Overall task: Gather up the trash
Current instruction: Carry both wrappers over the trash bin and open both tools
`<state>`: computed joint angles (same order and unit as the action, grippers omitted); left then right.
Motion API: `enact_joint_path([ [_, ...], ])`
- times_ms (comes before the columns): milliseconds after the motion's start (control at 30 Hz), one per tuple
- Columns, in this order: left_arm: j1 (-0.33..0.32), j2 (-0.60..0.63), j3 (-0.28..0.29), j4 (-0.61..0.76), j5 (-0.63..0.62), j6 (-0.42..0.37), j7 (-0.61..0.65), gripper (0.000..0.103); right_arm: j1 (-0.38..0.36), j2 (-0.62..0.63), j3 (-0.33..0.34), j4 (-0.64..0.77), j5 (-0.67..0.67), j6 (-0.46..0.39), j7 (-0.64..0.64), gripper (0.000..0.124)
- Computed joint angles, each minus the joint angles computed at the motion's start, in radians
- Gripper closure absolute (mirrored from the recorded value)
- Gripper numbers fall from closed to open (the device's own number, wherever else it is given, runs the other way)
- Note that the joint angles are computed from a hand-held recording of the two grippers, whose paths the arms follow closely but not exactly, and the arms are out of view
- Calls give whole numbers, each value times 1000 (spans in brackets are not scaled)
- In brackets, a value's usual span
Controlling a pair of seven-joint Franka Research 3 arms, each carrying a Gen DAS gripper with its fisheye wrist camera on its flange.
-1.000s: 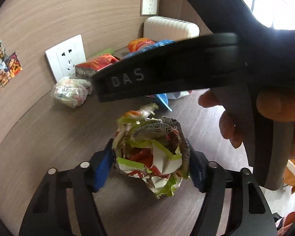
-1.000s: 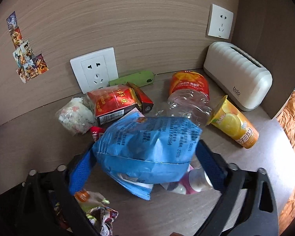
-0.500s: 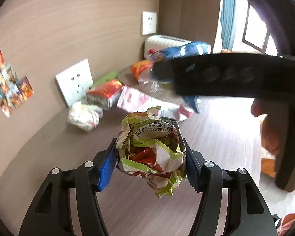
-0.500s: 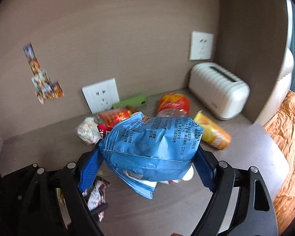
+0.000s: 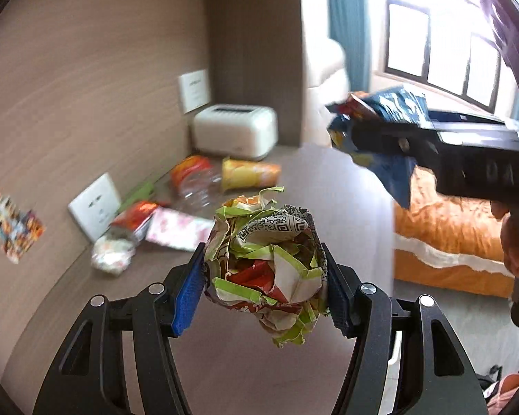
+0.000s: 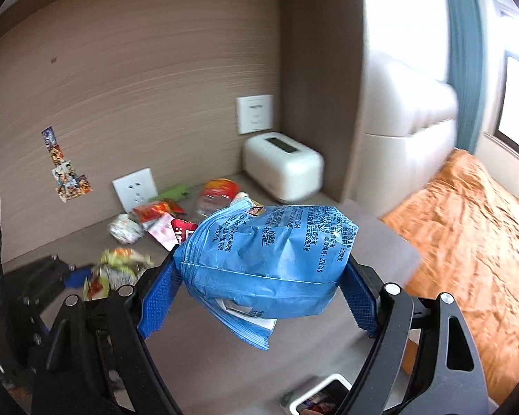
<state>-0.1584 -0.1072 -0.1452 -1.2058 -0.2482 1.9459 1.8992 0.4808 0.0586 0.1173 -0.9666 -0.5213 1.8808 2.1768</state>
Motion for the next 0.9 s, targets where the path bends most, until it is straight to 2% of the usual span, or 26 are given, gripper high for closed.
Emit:
enact_joint_path([
  [200,-51,-5,-43,19,0,-15,-1,42,-69,-239,32,-294,-18,-6,76,40],
  [433,-126,-14,-86,5,1,-32,18,42,-164,-471,58,-548,36,-43,125,40],
  [733,-207,12,-133,-21,-15,-96,3,42,-275,-662,80,-752,116,-103,113,40],
  [900,-242,25,-156,-69,-4,-115,-8,42,-312,-757,68,-875,190,-117,74,40],
])
